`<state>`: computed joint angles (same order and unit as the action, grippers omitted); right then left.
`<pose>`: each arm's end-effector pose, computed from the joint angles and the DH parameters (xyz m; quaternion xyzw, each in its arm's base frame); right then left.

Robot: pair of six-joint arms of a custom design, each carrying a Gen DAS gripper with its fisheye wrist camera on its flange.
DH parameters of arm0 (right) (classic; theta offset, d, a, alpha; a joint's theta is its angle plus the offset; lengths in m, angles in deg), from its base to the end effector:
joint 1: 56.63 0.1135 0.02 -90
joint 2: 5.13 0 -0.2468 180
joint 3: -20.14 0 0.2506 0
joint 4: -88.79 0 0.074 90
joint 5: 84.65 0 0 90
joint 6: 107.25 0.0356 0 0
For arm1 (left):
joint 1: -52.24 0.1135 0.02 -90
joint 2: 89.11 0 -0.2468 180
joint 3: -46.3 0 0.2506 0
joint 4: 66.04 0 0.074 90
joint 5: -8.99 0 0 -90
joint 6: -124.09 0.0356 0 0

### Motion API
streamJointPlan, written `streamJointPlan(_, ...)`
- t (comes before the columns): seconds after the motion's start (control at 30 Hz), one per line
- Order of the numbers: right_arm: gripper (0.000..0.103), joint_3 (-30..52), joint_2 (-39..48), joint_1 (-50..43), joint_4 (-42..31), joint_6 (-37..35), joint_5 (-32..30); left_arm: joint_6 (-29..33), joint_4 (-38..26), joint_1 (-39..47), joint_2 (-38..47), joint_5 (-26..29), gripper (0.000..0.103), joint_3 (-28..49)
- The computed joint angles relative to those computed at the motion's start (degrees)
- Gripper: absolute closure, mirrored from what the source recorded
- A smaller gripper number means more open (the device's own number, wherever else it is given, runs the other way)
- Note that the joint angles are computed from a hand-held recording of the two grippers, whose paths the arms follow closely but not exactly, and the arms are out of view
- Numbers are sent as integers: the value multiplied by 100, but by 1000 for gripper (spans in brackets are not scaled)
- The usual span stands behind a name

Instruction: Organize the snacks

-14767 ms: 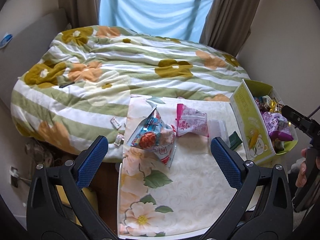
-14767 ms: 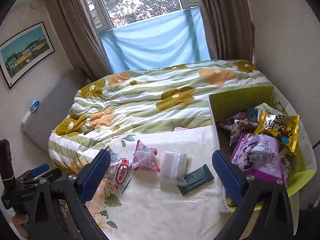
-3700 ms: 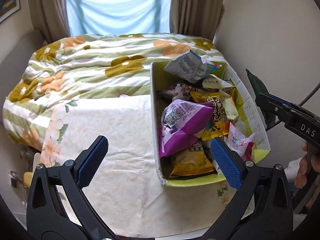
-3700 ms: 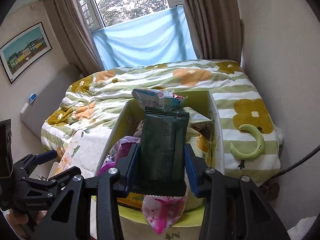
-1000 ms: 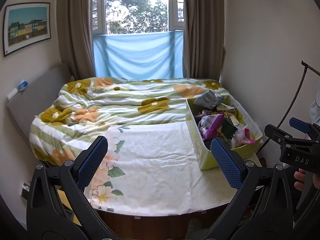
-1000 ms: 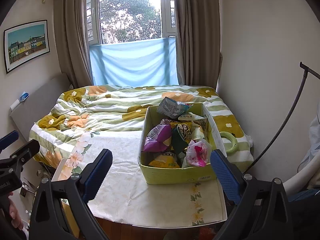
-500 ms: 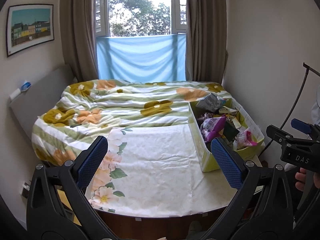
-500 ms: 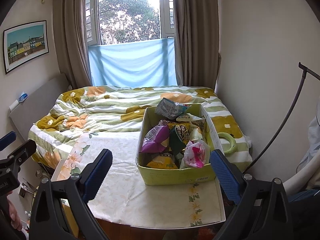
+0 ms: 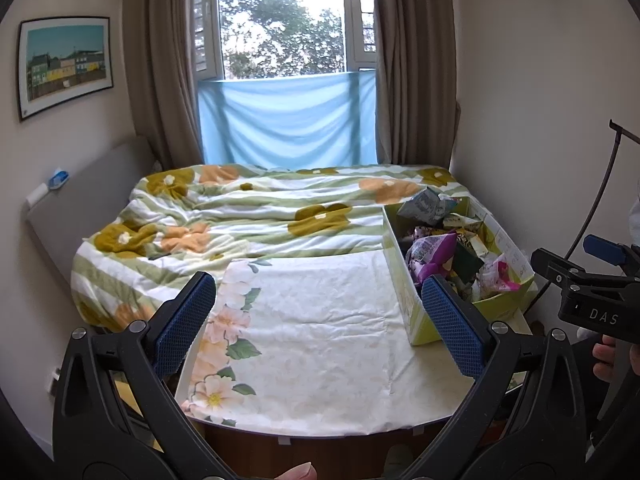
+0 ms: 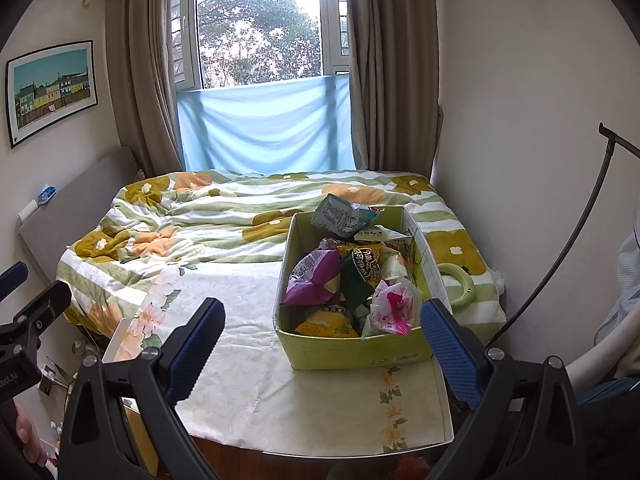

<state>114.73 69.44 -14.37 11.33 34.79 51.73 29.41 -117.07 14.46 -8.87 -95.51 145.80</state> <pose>0.1971 0.1442 0.3541 0.1852 0.8697 -0.0681 0.4524 0.2481 -0.1810 0.3823 0.1880 0.8482 -0.0720 0.4898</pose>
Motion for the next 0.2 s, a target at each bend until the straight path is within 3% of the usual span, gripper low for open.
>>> streamJointPlan(0.2, 6, 15, 11, 1, -19, 25, -3, -9, -1, 26, 24, 74, 1, 35)
